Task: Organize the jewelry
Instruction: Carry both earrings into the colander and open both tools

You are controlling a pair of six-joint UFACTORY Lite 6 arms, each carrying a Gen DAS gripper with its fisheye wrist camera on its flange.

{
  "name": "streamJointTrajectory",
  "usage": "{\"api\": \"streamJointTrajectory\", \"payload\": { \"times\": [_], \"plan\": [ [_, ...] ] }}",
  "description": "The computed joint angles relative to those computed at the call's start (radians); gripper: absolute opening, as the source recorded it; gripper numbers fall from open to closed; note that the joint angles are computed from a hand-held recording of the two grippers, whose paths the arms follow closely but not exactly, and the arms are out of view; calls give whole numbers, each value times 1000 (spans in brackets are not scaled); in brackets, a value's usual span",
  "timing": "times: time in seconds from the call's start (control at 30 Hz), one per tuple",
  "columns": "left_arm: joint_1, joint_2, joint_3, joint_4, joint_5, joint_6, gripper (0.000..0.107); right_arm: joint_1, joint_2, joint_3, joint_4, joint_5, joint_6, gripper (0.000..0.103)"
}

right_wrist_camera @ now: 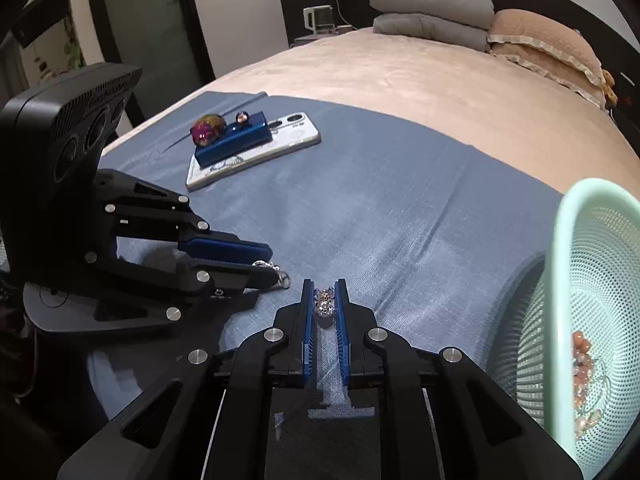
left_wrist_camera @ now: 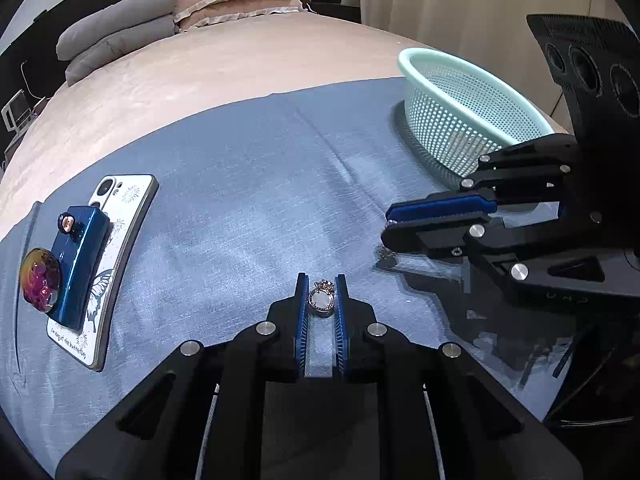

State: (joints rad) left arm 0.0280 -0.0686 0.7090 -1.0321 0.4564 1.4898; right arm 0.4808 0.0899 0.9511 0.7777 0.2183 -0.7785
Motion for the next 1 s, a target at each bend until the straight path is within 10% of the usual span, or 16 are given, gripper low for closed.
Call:
{"api": "streamJointTrajectory", "payload": {
  "times": [0.47,1.0],
  "plan": [
    [-273,-76,360,459,120,-613,13,-277,-356,-9,-270,138,157,10],
    [-626,358,715,631,89,-891,13,-688,-361,-164,182,279,-418,10]
  ]
}}
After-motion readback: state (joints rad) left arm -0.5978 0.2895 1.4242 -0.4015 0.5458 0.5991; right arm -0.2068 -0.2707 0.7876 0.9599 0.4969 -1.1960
